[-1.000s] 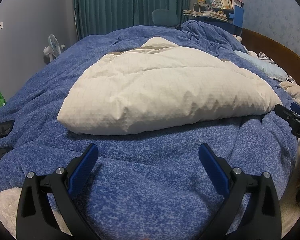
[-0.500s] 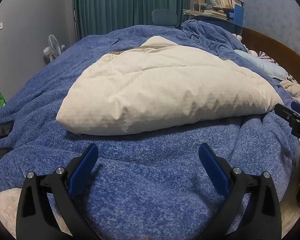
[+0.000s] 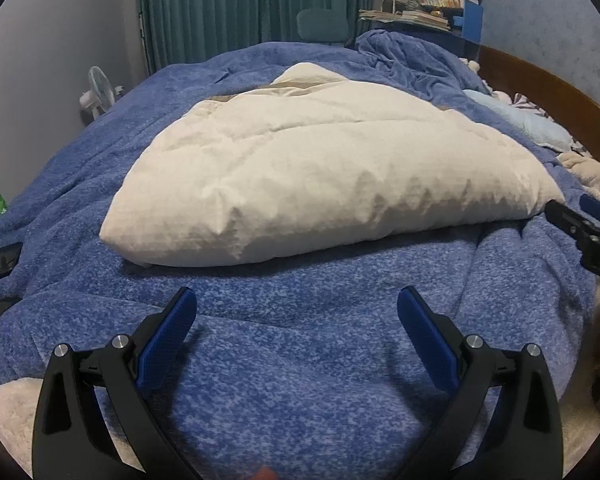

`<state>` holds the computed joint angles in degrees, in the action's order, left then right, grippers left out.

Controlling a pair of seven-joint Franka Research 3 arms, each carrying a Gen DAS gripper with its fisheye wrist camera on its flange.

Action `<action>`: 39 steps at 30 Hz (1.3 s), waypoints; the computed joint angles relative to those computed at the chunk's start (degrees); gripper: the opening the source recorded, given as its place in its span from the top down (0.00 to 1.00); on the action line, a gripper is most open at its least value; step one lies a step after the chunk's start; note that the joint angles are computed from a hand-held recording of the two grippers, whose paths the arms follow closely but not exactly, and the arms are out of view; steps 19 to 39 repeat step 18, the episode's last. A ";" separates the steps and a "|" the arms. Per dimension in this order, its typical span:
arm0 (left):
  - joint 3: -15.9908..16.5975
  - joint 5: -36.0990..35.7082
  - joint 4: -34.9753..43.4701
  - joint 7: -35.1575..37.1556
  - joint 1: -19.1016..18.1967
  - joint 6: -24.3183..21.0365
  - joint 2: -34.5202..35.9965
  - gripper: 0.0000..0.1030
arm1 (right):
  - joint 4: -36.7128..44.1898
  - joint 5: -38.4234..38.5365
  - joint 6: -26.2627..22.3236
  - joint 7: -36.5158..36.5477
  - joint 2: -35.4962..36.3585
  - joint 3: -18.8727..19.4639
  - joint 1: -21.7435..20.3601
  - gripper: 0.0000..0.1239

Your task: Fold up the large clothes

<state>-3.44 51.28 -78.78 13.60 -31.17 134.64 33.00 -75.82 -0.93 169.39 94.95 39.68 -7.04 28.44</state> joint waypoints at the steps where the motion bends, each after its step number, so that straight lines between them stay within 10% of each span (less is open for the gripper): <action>1: 0.06 0.10 -0.03 -0.17 -0.08 -0.03 -0.02 0.06 | 0.07 0.02 -0.07 -0.09 0.03 0.04 -0.08 0.22; 39: 0.15 2.24 1.61 3.08 -1.36 0.10 1.41 0.06 | 0.06 0.17 -0.05 -0.35 0.08 0.09 -0.08 0.22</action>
